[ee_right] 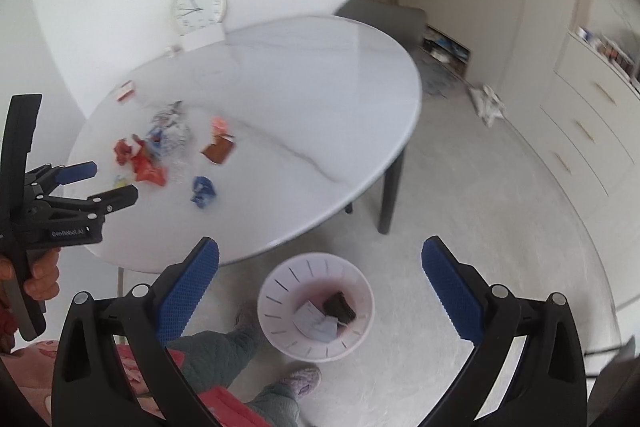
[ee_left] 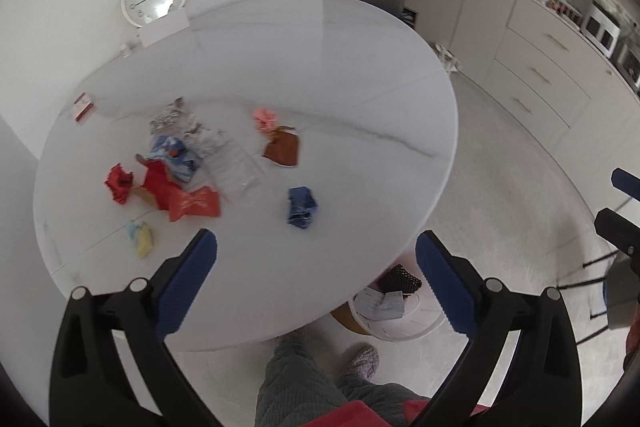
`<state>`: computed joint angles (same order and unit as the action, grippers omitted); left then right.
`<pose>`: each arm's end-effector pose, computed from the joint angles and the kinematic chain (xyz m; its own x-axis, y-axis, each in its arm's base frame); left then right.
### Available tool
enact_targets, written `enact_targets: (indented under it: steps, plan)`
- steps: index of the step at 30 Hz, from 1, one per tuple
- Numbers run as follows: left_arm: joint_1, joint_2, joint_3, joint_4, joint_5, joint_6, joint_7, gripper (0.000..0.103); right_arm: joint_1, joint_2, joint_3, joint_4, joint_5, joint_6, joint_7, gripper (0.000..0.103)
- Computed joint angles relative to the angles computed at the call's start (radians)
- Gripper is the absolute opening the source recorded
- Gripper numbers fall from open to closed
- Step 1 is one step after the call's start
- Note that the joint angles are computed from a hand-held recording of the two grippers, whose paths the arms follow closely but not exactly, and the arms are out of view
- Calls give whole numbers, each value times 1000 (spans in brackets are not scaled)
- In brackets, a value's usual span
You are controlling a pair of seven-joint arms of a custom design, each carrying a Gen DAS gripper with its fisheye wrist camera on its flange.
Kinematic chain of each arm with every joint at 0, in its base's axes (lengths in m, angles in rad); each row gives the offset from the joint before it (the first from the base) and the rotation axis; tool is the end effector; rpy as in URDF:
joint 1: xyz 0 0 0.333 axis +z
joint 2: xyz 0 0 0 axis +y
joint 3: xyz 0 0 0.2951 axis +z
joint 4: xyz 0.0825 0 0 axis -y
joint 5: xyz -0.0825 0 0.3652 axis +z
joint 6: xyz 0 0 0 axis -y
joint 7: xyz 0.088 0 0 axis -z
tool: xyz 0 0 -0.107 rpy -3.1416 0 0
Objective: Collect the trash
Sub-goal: 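Drop the blue mask into the white bin with the left tool, then grasp the clear plastic bottle with the right tool while the left tool grasps the red wrapper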
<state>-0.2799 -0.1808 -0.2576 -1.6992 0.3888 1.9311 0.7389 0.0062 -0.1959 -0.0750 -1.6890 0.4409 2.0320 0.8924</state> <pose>0.4476 -0.2524 0.6799 0.2283 -0.9735 -0.0150 -0.8115 -0.1818 -0.5554 0.5115 -0.0158 0.7079 0.5098 -0.8590 -0.0481 -0.6765 -0.3657 -0.6392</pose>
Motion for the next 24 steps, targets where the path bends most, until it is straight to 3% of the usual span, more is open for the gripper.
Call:
enact_targets:
  steps: [7, 12, 18, 24]
  plan:
    - [81, -161, 82, -170, -15, -19, -45, 95, 81, 97, 59, 101, 41, -40, 8, 101]
    - [134, -236, 149, -275, -38, 11, 14, 95, 159, 200, 113, 167, 21, -20, 60, 101]
    - [195, -250, 227, -338, -100, 56, 133, 95, 278, 430, 161, 353, -59, 4, 134, 101]
    - [262, -208, 272, -354, -136, 108, 254, 95, 402, 690, 140, 618, -218, -44, 256, 101]
